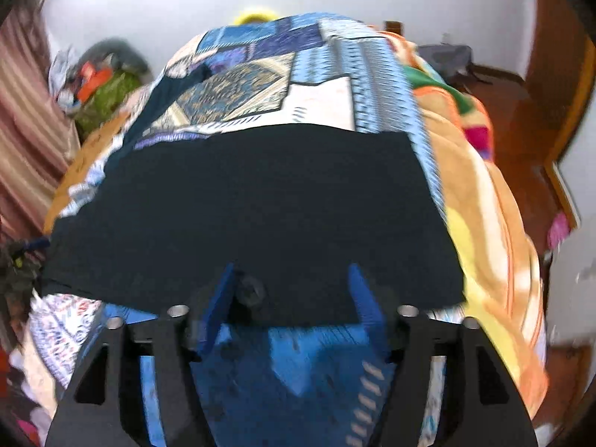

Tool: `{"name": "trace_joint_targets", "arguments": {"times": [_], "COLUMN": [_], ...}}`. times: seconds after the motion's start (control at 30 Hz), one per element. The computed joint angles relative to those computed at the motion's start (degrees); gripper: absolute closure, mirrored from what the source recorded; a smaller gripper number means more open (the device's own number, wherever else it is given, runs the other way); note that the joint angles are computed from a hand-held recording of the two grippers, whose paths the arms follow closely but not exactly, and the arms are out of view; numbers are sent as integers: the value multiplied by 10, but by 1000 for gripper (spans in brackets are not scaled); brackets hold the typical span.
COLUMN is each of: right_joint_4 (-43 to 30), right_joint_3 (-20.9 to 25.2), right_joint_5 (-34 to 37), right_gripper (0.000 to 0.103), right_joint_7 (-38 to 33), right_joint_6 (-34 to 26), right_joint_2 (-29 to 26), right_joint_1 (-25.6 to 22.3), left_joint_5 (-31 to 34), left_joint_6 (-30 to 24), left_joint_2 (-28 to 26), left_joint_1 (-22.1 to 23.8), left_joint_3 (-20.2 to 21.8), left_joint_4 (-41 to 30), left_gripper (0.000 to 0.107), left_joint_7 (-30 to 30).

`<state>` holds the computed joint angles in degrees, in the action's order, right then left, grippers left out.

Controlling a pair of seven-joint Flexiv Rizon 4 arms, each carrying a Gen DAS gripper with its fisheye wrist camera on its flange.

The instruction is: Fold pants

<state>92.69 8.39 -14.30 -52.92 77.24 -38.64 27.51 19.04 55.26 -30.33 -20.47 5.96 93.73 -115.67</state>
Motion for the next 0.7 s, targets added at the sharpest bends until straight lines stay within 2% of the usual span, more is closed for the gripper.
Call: {"name": "trace_joint_targets", "arguments": {"times": [0.13, 0.27, 0.37, 0.43, 0.63, 0.7], "right_joint_4": [33, 41, 32, 30, 13, 2], "right_joint_3": [-16, 27, 66, 76, 83, 69], "right_joint_5": [13, 50, 85, 101, 107, 101], "right_gripper": [37, 37, 37, 37, 37, 37], "right_joint_7": [46, 61, 67, 71, 91, 100], "right_joint_6": [25, 58, 76, 103, 147, 151], "right_joint_2": [17, 6, -13, -25, -51, -60], "right_joint_1": [15, -17, -48, -58, -72, -64], "left_joint_5": [7, -18, -28, -39, -42, -56], "left_joint_6": [-16, -1, -7, -25, -65, -70], "left_joint_2": [8, -3, -30, -57, -126, -138], "left_joint_1": [-6, 0, -6, -10, -39, -37], "left_joint_3": [-5, -23, -31, -37, -24, -29], "left_joint_4": [-11, -37, -82, -120, -222, -241], "left_gripper": [22, 22, 22, 22, 22, 22], "left_joint_7": [14, 30, 58, 81, 116, 127]}}
